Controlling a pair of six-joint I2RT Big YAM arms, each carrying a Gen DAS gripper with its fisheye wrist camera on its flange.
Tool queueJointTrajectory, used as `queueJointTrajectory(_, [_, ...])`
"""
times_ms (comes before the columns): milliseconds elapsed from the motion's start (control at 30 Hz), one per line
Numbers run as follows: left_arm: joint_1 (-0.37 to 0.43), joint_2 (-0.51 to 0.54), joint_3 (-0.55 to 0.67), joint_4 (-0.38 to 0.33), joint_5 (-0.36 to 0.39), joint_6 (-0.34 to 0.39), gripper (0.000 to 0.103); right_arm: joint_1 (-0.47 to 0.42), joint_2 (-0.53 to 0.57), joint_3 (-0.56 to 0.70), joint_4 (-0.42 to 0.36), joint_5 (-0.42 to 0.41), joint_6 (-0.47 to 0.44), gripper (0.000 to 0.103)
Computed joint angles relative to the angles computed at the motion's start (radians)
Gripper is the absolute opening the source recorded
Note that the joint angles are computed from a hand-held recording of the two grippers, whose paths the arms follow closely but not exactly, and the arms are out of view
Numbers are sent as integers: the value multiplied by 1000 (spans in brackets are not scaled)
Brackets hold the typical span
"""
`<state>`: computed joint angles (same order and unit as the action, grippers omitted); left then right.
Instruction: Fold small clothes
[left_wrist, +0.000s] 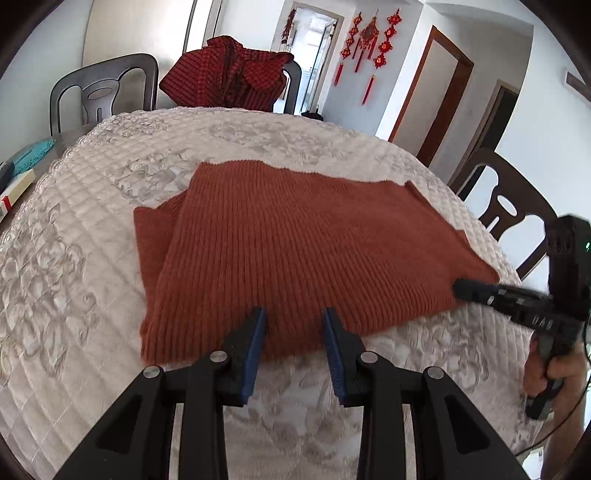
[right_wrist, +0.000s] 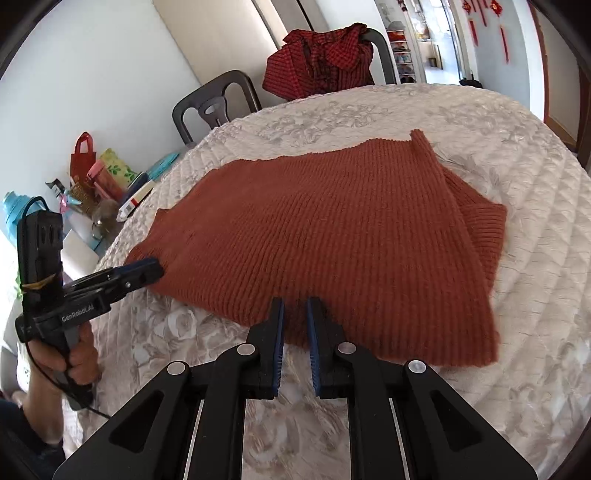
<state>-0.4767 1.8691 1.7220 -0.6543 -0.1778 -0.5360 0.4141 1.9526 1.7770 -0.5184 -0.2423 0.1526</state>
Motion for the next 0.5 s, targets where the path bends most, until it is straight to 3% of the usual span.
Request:
queueJointTrajectory(67, [1,-21,-24,18,2,-10,34,-1,-29,-41,47,3,14,12])
queueJointTrajectory(200, [5,-58,-60,75,-73,1,34,-22,-82,-124,134,59,78,12])
queueJointTrajectory(300, [28,-36,-42,12,-70,-45,34,-46,-82,-133,113,125,134,12])
queueJointTrajectory(400, [35,-51,-82,44,-36,-60,33,-71,-84,-157,142,100,189,6])
queueJointTrajectory(500, [38,-56,-98,58,-16,-75,33,-70,-78,-142,126,113,185,5])
